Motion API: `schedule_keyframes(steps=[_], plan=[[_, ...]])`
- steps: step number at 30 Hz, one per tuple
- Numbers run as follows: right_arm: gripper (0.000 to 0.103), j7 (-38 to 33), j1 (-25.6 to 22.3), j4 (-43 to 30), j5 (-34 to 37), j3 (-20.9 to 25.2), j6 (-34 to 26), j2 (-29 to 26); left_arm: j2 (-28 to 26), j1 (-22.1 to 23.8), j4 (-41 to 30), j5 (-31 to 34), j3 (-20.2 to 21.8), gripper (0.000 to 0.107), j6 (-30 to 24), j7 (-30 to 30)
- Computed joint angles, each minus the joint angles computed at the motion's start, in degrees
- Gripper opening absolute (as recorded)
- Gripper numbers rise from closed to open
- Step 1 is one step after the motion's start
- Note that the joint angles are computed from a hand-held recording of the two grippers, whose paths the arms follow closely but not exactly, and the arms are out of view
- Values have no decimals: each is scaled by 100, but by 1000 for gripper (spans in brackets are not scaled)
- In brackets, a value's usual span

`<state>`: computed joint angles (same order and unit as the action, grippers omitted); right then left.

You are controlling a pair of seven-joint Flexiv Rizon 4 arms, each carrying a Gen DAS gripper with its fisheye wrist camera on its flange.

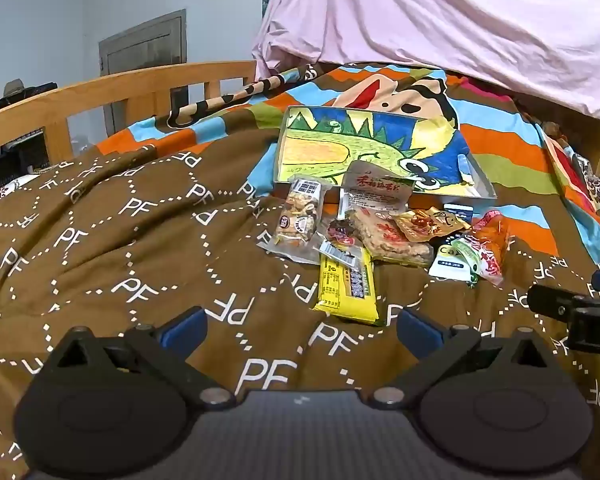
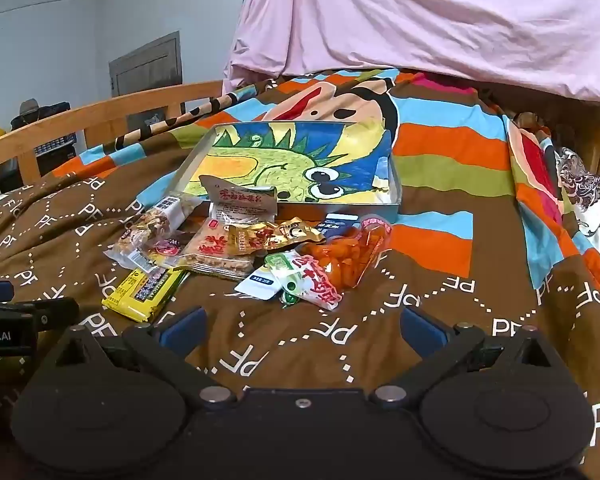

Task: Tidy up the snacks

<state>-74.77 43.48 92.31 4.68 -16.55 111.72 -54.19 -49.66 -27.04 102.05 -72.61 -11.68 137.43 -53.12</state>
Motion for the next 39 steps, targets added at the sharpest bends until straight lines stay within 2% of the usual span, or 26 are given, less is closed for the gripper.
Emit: schedule_keyframes(steps=[39], plan=[[102, -80, -36, -29, 37, 86, 65, -21, -17, 4, -29, 25, -12, 103, 32, -23]])
